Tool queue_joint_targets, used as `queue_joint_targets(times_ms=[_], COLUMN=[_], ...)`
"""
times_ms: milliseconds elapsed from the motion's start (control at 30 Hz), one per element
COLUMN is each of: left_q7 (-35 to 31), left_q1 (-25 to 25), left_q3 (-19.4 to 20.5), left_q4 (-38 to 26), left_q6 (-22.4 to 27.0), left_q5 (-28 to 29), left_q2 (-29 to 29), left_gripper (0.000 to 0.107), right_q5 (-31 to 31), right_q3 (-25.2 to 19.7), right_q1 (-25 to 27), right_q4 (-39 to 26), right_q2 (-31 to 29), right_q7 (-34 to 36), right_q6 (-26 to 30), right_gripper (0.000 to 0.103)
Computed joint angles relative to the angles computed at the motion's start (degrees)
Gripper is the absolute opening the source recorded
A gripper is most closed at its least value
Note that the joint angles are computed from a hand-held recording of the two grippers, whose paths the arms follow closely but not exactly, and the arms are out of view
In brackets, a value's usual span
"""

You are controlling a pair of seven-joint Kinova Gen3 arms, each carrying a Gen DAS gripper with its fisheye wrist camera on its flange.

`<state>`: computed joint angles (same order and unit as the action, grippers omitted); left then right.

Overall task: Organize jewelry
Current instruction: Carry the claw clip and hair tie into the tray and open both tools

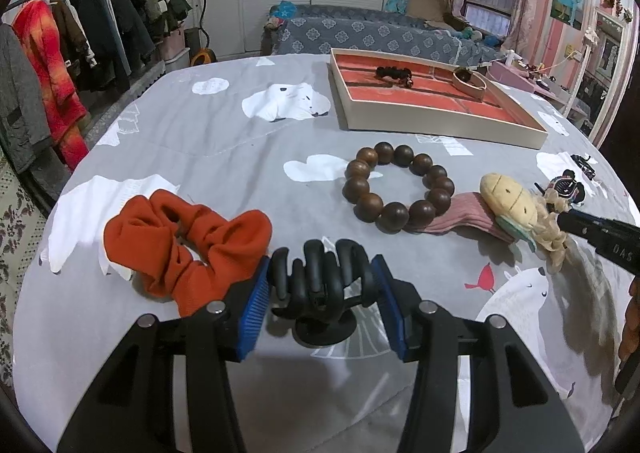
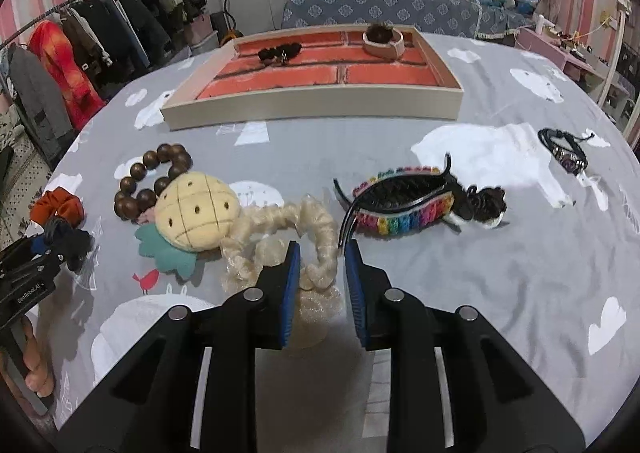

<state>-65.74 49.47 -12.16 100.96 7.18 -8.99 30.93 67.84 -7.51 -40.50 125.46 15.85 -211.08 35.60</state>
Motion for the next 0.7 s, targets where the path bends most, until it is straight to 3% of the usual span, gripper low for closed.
queue_joint_targets(times_ms=[67, 167, 400, 700], left_q7=[-0.12, -0.37, -0.60, -0.28], left_q1=[-0.26, -0.73, 0.35, 1.59], left_q3=[0.29, 0.82, -0.46, -1.53], left_q4=[-0.02, -0.16, 0.48, -3.17], left_q6=[-0.05, 0.25, -1.14, 1.38], left_q5=[0.09, 0.23, 0.48, -0.45], left_q2=[-0.06, -0.04, -0.34, -1.09], left_gripper=[0.050, 0.050, 0.050, 0.050], right_q5=[-0.68, -0.17, 2.52, 9.34], right_q3=[-0.08, 0.26, -0.55, -3.34], right_q1=[-0.15, 0.01, -1.46, 1.01], right_q4=[-0.26, 0.11, 1.52, 3.58], right_q2=[0.54, 0.37, -1.14, -5.31], right_q7=[0.39, -0.43, -4.89, -10.37], right_q6=[0.39, -0.67, 2.19, 4.36], right_gripper=[0.024, 0.013, 0.010, 0.010])
